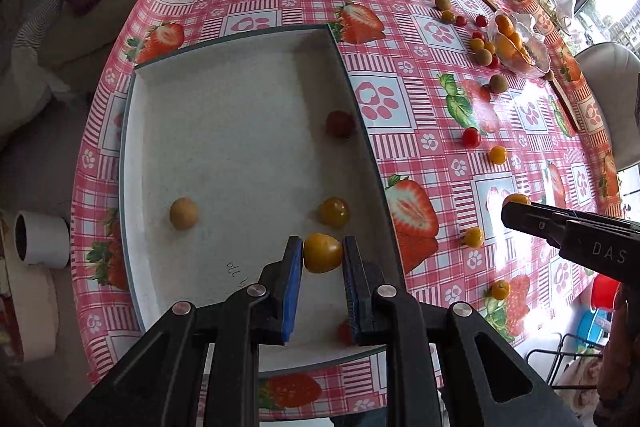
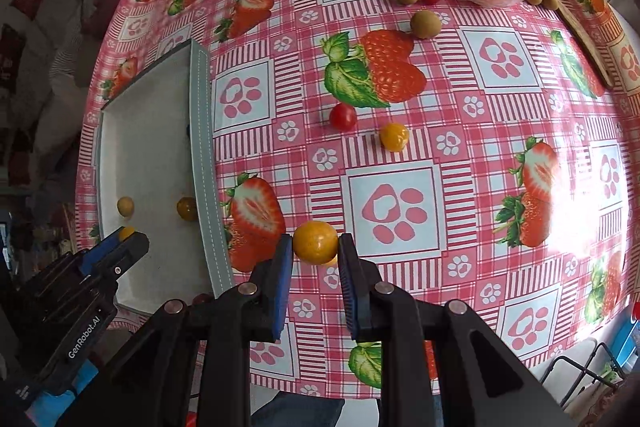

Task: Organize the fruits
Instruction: 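Carry both yellow tomatoes into the white tray and open both tools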

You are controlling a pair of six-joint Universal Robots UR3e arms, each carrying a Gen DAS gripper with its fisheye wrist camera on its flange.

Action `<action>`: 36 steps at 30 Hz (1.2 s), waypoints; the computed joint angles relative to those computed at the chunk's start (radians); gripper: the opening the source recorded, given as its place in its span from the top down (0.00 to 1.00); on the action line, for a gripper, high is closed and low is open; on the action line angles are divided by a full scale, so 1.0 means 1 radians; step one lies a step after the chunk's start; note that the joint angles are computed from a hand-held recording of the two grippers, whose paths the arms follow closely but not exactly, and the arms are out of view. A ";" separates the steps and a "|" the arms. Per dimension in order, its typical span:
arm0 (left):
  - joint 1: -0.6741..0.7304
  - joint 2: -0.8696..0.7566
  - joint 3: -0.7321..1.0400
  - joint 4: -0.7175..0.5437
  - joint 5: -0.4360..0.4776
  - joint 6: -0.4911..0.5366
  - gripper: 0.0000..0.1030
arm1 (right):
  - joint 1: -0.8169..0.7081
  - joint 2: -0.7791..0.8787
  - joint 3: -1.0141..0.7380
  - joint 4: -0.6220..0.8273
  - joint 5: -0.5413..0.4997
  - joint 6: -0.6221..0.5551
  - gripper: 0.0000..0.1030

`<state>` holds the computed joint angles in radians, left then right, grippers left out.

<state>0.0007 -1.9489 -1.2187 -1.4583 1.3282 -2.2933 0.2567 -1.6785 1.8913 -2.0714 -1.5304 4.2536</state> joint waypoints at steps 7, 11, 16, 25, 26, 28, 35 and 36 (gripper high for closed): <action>0.083 -0.047 0.025 0.014 0.027 -0.009 0.79 | 0.033 0.207 -0.217 -0.012 0.030 -0.058 0.76; 0.112 -0.069 0.009 0.042 0.053 -0.013 0.79 | 0.053 0.322 -0.340 -0.006 0.054 -0.094 0.76; 0.128 -0.081 -0.037 0.099 0.082 -0.010 0.79 | 0.070 0.444 -0.453 -0.005 0.094 -0.118 0.76; 0.125 -0.113 -0.082 0.163 0.120 -0.024 0.79 | 0.073 0.588 -0.567 0.029 0.155 -0.154 0.76; 0.124 -0.116 -0.084 0.166 0.122 -0.025 0.79 | 0.073 0.598 -0.576 0.034 0.158 -0.157 0.76; 0.111 -0.125 -0.083 0.177 0.126 -0.037 0.79 | 0.071 0.614 -0.585 0.037 0.167 -0.162 0.76; 0.103 -0.119 -0.102 0.201 0.131 -0.025 0.79 | 0.061 0.683 -0.611 0.031 0.199 -0.171 0.75; 0.099 -0.115 -0.111 0.211 0.131 -0.028 0.79 | 0.060 0.688 -0.611 0.029 0.200 -0.169 0.75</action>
<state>0.0994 -2.0636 -1.3300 -1.2471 1.4590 -2.3212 0.3167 -0.9905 1.2807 -2.0425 -1.3304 4.0846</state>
